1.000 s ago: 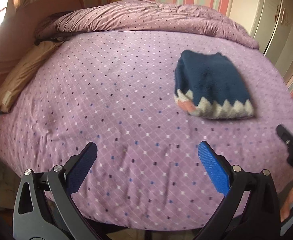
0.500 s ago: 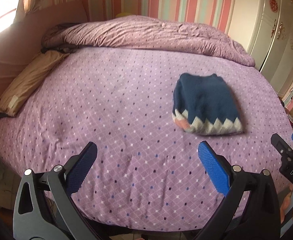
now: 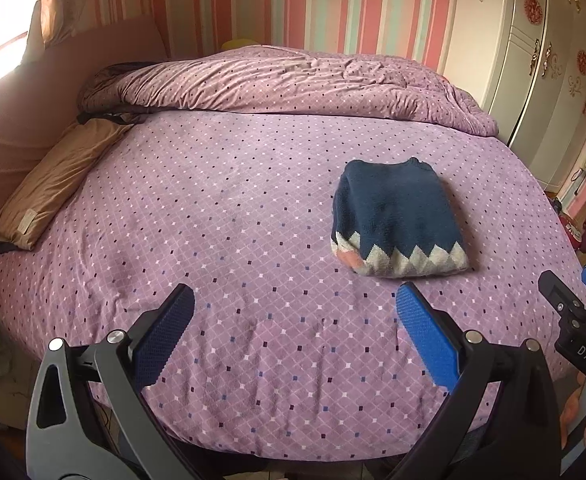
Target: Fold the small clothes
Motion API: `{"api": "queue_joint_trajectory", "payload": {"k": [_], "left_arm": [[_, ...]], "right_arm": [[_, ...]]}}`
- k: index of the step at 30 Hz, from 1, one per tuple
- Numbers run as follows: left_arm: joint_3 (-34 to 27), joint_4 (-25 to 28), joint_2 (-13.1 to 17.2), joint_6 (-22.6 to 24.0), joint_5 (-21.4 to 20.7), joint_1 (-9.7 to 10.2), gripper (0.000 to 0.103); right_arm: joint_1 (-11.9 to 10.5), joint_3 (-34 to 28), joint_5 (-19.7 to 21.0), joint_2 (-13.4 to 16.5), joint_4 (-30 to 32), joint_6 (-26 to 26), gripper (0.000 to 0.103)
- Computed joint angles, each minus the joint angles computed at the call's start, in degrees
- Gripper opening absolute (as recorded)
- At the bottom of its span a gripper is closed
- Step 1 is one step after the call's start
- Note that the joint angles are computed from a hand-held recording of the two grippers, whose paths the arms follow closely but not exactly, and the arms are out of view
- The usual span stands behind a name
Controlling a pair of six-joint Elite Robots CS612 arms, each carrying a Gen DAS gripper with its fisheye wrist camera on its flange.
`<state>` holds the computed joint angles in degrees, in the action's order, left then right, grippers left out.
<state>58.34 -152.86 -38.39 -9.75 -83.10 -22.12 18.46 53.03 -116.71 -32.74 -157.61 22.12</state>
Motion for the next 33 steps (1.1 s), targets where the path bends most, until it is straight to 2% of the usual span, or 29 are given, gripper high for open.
{"api": "queue_joint_trajectory", "payload": {"k": [12,26,33], "left_arm": [[0.5,0.6,-0.5,0.3,1.2,-0.10,0.100],[0.1,1.9,-0.3,0.2,-0.1,0.36,0.100],[1.1,-0.2,-0.6,1.2,1.7,0.08,0.100]], "right_arm": [[0.3,-1.0,-1.4,0.2,1.6,-0.2,0.101],[0.5,-1.4,-2.2,0.2,2.1,-0.4,0.101],[0.5,-1.8,-2.7,0.4,2.8,-0.7,0.101]]}}
